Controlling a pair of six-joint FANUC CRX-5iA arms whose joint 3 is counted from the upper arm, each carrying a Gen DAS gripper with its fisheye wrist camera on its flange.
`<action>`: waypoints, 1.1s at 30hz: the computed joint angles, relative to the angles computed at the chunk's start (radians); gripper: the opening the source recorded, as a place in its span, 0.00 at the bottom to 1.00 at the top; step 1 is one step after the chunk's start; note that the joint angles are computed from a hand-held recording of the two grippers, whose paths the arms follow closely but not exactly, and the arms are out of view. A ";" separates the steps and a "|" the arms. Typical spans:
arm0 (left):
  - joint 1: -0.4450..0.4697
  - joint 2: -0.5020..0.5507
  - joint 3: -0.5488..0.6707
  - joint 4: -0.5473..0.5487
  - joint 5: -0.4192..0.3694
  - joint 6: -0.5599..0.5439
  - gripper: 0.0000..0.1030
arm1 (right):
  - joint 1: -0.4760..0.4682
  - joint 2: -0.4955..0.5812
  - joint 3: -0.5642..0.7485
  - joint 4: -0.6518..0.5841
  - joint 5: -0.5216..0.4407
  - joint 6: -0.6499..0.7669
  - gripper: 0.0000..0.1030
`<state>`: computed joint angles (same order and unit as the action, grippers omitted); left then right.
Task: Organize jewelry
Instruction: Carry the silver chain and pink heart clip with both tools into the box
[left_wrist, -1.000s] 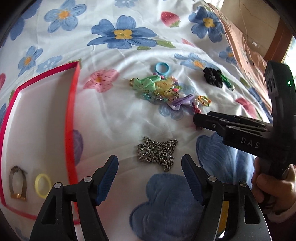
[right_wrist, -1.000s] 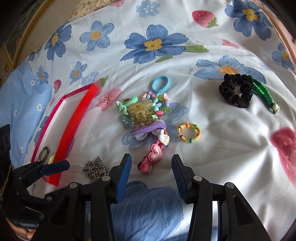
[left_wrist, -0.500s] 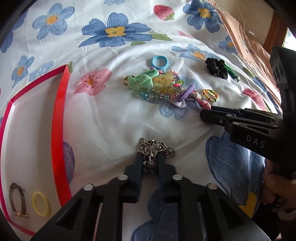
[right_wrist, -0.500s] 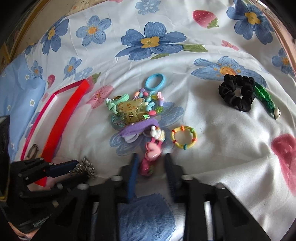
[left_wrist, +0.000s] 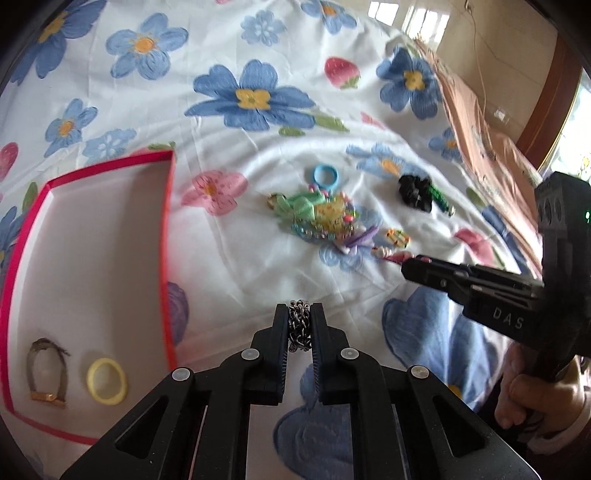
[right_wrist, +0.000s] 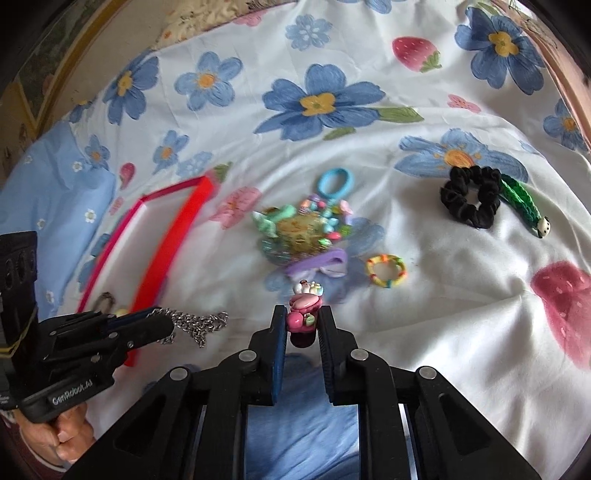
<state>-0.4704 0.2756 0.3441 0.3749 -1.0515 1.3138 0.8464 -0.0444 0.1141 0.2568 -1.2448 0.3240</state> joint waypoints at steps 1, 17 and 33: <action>0.007 -0.015 -0.013 0.005 0.008 -0.002 0.10 | 0.004 0.001 0.007 0.003 0.004 0.000 0.16; 0.103 -0.178 -0.129 0.015 0.084 0.014 0.10 | 0.019 0.129 0.190 -0.025 0.058 0.127 0.16; 0.202 -0.180 -0.124 -0.028 0.090 0.090 0.10 | 0.003 0.323 0.425 -0.143 0.107 0.287 0.16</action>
<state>-0.2682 0.0956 0.2199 0.3469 -0.9613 1.4033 0.8490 0.2785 0.5394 0.1140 -1.1377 0.6112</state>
